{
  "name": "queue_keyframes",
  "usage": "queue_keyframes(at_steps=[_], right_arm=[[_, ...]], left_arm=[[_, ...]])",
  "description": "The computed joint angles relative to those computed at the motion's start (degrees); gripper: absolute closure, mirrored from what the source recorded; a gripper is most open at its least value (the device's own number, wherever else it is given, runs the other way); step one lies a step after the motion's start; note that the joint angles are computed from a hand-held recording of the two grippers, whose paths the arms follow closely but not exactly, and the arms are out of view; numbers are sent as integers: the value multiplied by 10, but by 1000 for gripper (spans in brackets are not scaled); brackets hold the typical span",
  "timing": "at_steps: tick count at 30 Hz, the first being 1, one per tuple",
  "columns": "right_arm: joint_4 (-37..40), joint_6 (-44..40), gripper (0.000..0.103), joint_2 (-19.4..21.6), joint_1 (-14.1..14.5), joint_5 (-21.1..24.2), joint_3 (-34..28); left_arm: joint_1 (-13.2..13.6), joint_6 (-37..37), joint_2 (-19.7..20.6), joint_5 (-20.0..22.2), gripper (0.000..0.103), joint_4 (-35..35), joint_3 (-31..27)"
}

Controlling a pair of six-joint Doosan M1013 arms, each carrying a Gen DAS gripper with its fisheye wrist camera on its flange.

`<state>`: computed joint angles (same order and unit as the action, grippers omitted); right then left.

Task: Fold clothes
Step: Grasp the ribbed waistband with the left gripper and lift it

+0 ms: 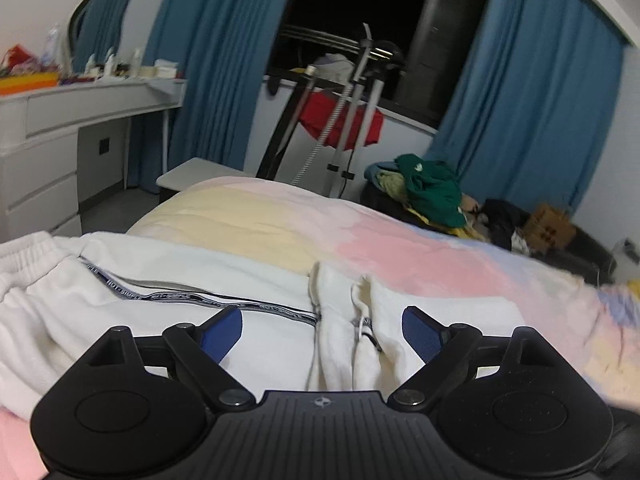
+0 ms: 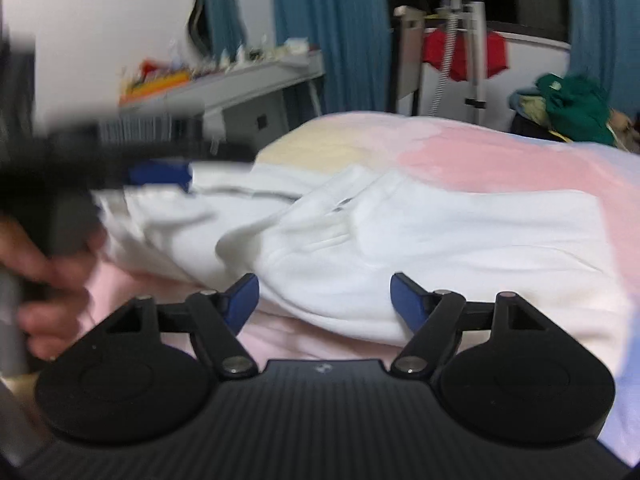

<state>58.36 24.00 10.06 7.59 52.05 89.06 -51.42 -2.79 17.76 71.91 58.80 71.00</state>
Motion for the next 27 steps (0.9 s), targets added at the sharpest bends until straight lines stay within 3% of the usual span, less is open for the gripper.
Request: queue_keyframes(at_steps=[2, 6, 8, 11, 14, 18, 23, 27], right_arm=[[11, 19, 29, -7, -16, -27, 3], [-21, 75, 29, -15, -25, -156, 19], [-38, 121, 29, -9, -32, -184, 19], [-25, 168, 37, 0, -45, -183, 19], [-86, 222, 57, 15, -40, -166, 8], [-142, 253, 60, 28, -28, -163, 7], [-128, 260, 60, 29, -34, -155, 6], [-137, 281, 60, 27, -37, -154, 5]], left_arm=[[1, 21, 10, 3, 15, -7, -8], [3, 61, 33, 24, 14, -21, -25], [5, 68, 41, 31, 14, -30, -29], [10, 81, 54, 43, 14, -51, -39], [12, 94, 63, 58, 14, -66, -46], [14, 91, 61, 63, 14, -82, -49], [7, -16, 21, 53, 14, -118, -26], [1, -188, -26, 60, 13, -144, 26]])
